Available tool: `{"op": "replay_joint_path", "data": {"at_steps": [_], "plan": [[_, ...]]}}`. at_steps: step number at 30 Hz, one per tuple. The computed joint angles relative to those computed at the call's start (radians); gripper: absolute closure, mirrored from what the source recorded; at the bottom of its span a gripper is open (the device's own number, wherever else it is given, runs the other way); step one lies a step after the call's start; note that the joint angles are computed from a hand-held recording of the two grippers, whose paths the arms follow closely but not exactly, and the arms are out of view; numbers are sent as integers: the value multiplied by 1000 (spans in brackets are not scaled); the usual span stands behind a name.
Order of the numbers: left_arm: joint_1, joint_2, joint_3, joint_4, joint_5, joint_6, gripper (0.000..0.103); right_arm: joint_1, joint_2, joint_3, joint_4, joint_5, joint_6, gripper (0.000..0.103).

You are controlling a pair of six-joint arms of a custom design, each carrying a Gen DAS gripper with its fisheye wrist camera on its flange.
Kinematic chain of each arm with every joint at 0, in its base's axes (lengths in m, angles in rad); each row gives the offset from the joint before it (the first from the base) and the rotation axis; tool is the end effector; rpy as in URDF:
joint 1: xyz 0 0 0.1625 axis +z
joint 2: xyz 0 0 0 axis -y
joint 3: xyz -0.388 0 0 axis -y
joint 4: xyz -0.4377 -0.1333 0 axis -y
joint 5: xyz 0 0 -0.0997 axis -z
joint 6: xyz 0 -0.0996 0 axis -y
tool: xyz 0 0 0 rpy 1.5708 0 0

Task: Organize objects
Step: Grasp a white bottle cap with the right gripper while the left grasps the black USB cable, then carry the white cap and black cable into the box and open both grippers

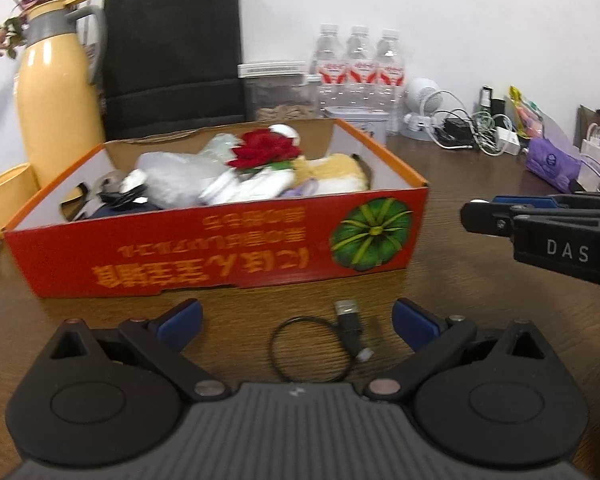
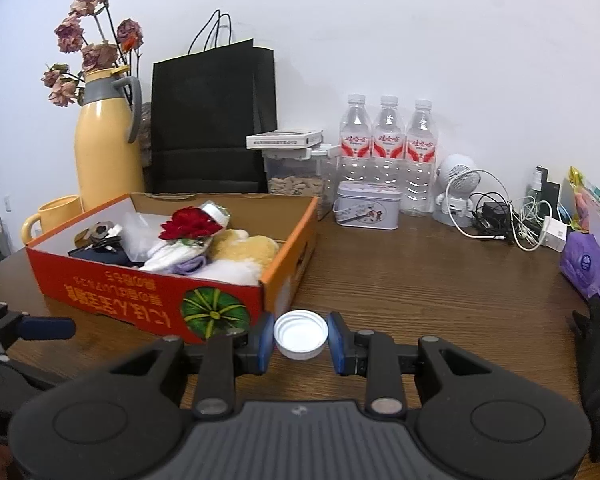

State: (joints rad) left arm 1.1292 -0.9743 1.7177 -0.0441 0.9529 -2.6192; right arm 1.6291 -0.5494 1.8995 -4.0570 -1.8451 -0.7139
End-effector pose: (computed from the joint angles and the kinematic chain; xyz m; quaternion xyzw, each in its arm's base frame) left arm -0.0573 -0.5681 0.0587 0.2866 0.8247 -0.3906 0.2917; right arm 0.1385 -0.5485 -0.0119 0.2463 -0.8013 0.4675 0.2807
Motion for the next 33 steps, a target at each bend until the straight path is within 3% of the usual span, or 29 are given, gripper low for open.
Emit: {"op": "replay_joint_path", "data": {"at_steps": [2,6,8,10,12,15,23,33], "plan": [[-4,18,-15,6,-1,-2,3,-1,-2,3,-2,4,1,75],[-12,63,-55,36,-30,-24,34,-2,-2,4,-3,9,3,75],[-15,85,-79,73,-44,-40,42,-2,-1,3,-1,7,5,75],[-17,85,-75,67,-39,-41,57,-1,0,2,2,6,5,75],[-18,82,-68,65,-25,-29,83,0,1,2,4,7,2,76],[-20,80,-62,65,-17,-22,90,2,3,3,6,9,-1,76],[-17,63,-48,54,11,-27,91,1,7,1,1,14,2,76],[-15,-42,37,-24,71,-4,91,-4,11,2,-16,32,2,75]]}}
